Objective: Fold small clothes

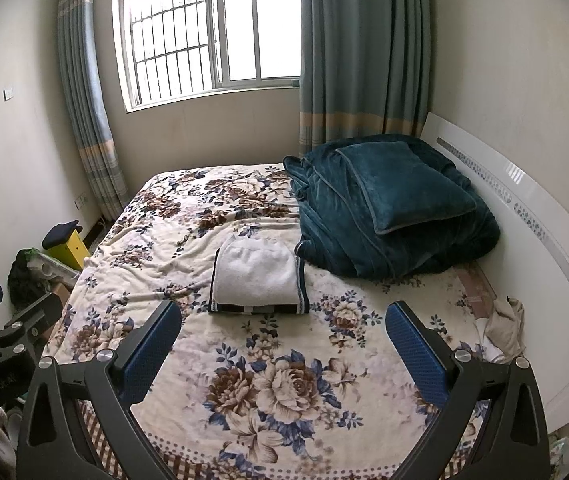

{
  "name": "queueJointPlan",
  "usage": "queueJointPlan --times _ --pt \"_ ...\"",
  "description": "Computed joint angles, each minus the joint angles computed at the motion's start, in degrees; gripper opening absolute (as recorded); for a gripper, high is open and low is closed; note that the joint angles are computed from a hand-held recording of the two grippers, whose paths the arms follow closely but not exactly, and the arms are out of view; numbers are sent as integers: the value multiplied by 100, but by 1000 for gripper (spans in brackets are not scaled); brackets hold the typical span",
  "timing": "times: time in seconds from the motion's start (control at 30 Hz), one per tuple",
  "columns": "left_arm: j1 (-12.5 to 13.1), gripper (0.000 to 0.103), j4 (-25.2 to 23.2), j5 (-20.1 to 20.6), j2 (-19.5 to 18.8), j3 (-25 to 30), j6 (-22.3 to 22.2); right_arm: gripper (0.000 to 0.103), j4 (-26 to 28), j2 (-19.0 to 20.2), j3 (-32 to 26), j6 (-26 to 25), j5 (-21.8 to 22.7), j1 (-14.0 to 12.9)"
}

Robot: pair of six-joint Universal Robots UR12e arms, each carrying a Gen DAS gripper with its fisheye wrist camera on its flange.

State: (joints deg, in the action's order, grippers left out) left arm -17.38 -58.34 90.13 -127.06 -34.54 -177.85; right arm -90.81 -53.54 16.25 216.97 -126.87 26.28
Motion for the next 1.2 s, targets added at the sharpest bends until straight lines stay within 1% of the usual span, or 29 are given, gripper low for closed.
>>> queueJointPlan --times 0.5,0.8,1.0,1.2 --pt "-11 103 63 43 54 -105 -5 103 11 -2 22 53 -22 32" --pt "-15 103 63 48 27 -71 19 103 -14 -32 86 65 -32 36" --pt "-18 103 -24 37 -9 -4 25 103 3 -30 76 48 -29 29" --pt "-19 103 22 33 -39 32 36 103 8 -37 99 76 -43 38"
